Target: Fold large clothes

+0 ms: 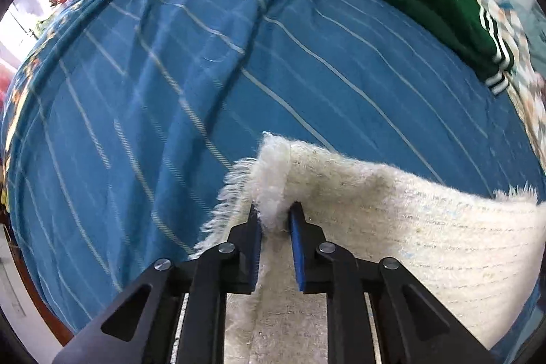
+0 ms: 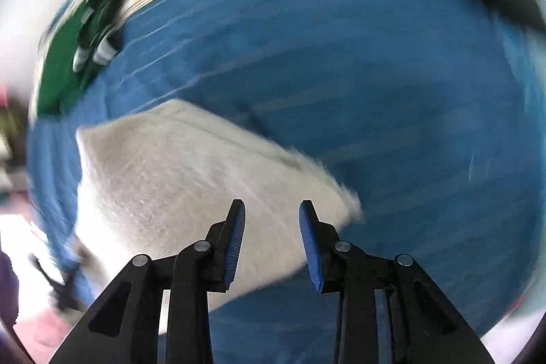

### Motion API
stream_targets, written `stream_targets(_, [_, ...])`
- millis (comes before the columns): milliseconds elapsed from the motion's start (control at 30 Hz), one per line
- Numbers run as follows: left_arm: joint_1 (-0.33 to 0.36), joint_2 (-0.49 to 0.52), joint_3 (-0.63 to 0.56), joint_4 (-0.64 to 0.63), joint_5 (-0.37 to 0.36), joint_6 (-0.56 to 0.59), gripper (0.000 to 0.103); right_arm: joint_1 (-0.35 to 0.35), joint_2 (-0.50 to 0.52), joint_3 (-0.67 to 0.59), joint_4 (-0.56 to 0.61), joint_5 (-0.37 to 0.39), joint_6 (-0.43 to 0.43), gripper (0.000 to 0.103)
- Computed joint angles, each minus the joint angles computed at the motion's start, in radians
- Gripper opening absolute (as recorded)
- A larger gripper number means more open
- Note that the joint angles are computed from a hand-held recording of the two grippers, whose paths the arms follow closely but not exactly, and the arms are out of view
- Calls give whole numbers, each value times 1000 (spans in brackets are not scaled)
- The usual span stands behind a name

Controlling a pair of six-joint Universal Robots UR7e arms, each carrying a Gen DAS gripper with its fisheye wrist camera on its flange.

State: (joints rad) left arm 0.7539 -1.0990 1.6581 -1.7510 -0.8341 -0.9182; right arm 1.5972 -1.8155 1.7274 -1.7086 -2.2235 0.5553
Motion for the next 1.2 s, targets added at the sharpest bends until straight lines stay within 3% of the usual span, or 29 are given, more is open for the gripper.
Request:
stream_targets(133, [-14,-19,21,19,13,-25,9,36,178,-77,-78,135,-177,35])
stream_targets(200, [-13,-24,30,18,10,-31,9,37,283,-128,-60,147,-238,35])
stream_targets(300, [-5,-26,37,11,3,-35,9,4,434,-181,-62,78,-220,30])
stream_targets(400, [6,-32,50,-19,-21,-29,9,-39,477,-180,-134,71,-213,29])
stream_targets(433, [8,-34,53,-23,-24,-24,9,-27,506,-211,-121,36,-206,29])
stream_targets(533, [9,-42,48,-14,-42,-17,15,0,578,-330,65,-8,-117,30])
stream_targets(600, [4,-67,48,-9,-60,-27,15,25,610,-424,168,16,-92,30])
stream_targets(667, [-13,-113,59,-5,-77,-62,15,54,591,-440,124,51,-114,32])
stream_targets(767, [-49,-164,61,78,-35,-139,17,91,533,-399,42,121,-159,37])
stream_targets(800, [-62,-189,68,105,-25,-179,26,93,524,-383,41,152,-165,37])
stream_targets(867, [-83,-223,77,151,-8,-244,62,85,538,-347,66,182,-165,37])
stream_targets(900, [-92,-236,85,171,0,-268,90,80,539,-317,79,169,-158,37])
stream_targets(933, [-102,-245,90,189,11,-292,94,70,563,-291,95,138,-159,36])
stream_targets(1000, [-115,-241,87,227,25,-327,94,49,579,-230,8,90,-185,37])
stream_targets(1067, [-125,-223,79,258,20,-345,94,51,613,-268,11,78,-156,40])
stream_targets(1133, [-141,-197,76,259,15,-334,94,49,633,-324,77,98,-133,42])
stream_targets(1200, [-153,-148,58,257,14,-314,94,43,575,-292,7,171,-166,46])
